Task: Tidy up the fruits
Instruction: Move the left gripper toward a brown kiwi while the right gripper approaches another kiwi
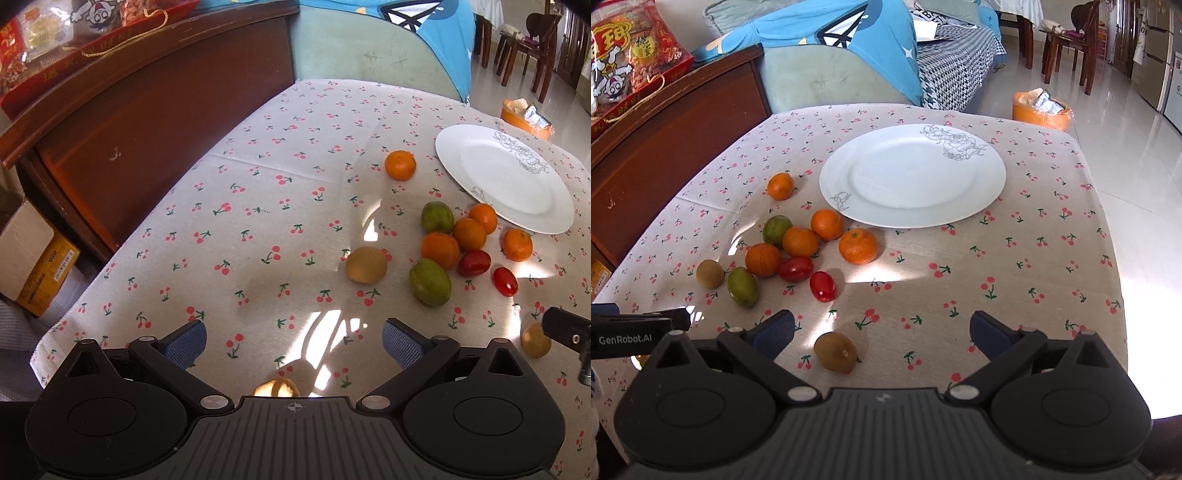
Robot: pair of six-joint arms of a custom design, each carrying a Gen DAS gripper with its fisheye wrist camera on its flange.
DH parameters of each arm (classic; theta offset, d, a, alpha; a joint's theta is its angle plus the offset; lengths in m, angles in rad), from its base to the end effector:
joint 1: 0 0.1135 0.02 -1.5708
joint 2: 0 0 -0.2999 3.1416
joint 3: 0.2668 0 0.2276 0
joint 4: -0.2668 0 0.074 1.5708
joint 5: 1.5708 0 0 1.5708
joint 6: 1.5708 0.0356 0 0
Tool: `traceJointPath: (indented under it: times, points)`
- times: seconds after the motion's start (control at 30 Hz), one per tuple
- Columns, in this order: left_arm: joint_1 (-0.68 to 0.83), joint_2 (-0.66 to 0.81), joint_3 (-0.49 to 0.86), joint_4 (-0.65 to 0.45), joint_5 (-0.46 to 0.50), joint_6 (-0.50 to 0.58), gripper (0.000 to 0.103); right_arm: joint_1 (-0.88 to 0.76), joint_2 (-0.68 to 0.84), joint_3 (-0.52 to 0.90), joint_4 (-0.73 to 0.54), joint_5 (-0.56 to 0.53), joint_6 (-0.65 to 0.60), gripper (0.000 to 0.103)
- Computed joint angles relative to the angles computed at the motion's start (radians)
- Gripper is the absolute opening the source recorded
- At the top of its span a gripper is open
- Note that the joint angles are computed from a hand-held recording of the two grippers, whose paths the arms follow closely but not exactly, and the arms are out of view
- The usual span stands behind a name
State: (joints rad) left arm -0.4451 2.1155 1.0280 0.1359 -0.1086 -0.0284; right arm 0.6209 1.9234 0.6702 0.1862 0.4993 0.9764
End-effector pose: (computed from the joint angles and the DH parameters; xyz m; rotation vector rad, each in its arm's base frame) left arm 0.3573 -0.1662 0.1144 0.4774 2.4694 -0.0558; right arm 0.2539 0.1606 0.1129 0.5897 2.3758 0.0159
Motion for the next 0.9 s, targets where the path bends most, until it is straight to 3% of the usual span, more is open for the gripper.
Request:
traceJointPath:
  times: [0.2, 0.5, 0.77, 0.9]
  points:
    - [0.063, -0.005, -0.015, 0.004, 0.037, -0.003, 0.100, 0.035, -0.052, -0.127, 0.113, -0.029, 0.083, 0.099]
    - [0.095, -0.038, -0.077, 0.051, 0.064, 0.013, 0.096, 0.105, -0.035, -0.147, 0.145, 0.015, 0.084, 0.082]
    - [0.098, -0.074, -0.127, 0.045, 0.109, 0.038, 0.095, 0.092, -0.013, -0.149, 0.196, -0.014, 0.067, 0.067]
    - [0.083, -0.084, -0.155, 0.044, 0.110, 0.061, 0.084, 0.090, -0.005, -0.150, 0.212, -0.013, 0.057, 0.061]
